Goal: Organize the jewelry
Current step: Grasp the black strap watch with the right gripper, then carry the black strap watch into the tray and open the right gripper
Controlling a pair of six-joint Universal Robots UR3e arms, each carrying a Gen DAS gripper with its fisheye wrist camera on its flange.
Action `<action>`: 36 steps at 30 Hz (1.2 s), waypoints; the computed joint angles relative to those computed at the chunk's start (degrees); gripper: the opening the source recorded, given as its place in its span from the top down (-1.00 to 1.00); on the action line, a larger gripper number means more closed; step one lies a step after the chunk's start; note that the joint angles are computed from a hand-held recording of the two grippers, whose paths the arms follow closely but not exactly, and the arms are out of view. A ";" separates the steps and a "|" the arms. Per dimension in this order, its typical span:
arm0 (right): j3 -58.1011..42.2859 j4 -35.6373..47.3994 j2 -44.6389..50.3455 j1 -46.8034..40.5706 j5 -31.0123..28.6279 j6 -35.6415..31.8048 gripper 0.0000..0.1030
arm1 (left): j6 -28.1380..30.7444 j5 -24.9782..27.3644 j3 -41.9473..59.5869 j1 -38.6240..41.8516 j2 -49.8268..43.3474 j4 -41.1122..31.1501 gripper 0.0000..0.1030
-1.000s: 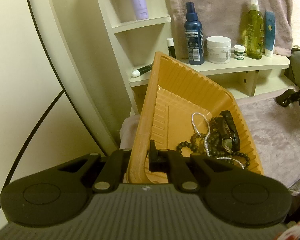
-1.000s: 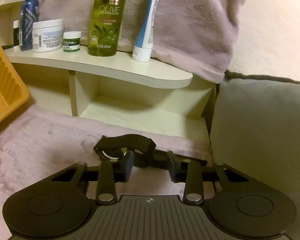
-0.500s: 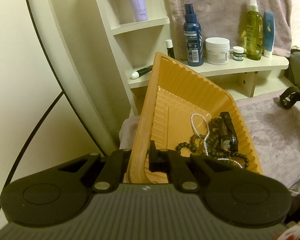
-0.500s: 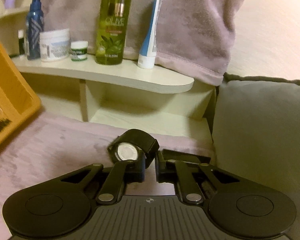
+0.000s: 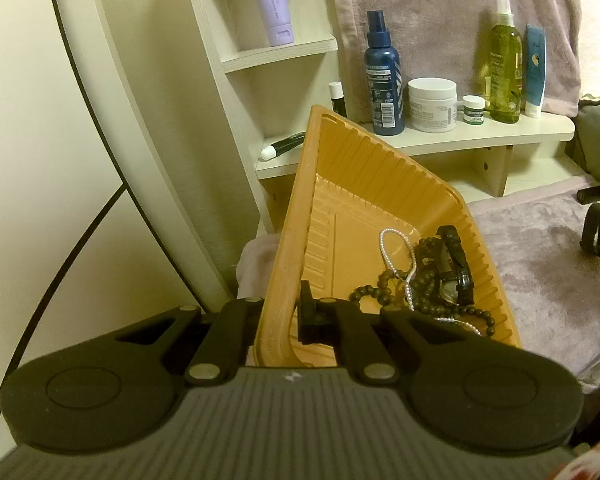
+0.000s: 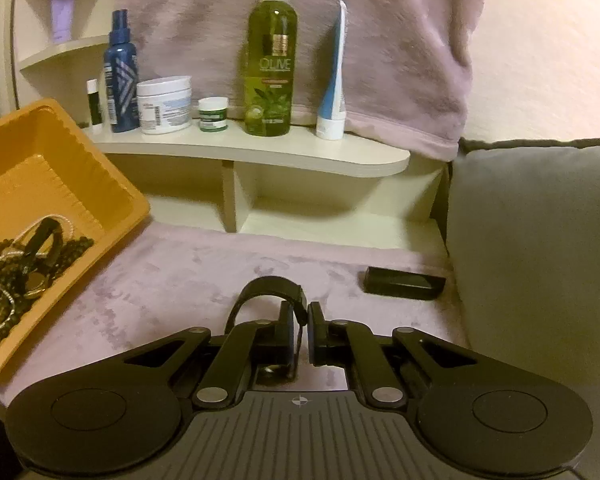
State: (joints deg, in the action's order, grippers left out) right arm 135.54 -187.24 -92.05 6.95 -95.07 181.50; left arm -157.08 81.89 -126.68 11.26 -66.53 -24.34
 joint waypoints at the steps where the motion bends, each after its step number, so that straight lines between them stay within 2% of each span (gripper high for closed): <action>1: 0.07 0.04 -0.22 0.28 -0.19 -0.14 0.88 | -0.05 -0.07 -0.01 0.01 0.05 0.00 0.91; 7: -1.06 1.28 -1.61 1.45 -0.01 -0.25 0.88 | -0.16 0.04 0.10 -0.19 -0.05 0.00 0.90; 14: -6.77 2.99 -0.32 5.79 1.25 0.39 0.88 | -0.37 0.21 0.28 -0.45 -0.25 0.05 0.90; 26: -26.45 6.89 12.23 14.12 8.06 5.36 0.88 | -0.41 -0.18 0.15 -0.18 -0.11 -0.01 0.90; 36: -39.85 12.47 21.79 16.92 11.57 5.82 0.88 | -0.18 -1.39 -0.33 0.85 0.28 0.00 0.90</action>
State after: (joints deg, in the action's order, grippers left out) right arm 95.68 -174.77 -70.26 23.87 -83.50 187.33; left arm -157.26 80.51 -127.01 12.11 -66.25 -24.34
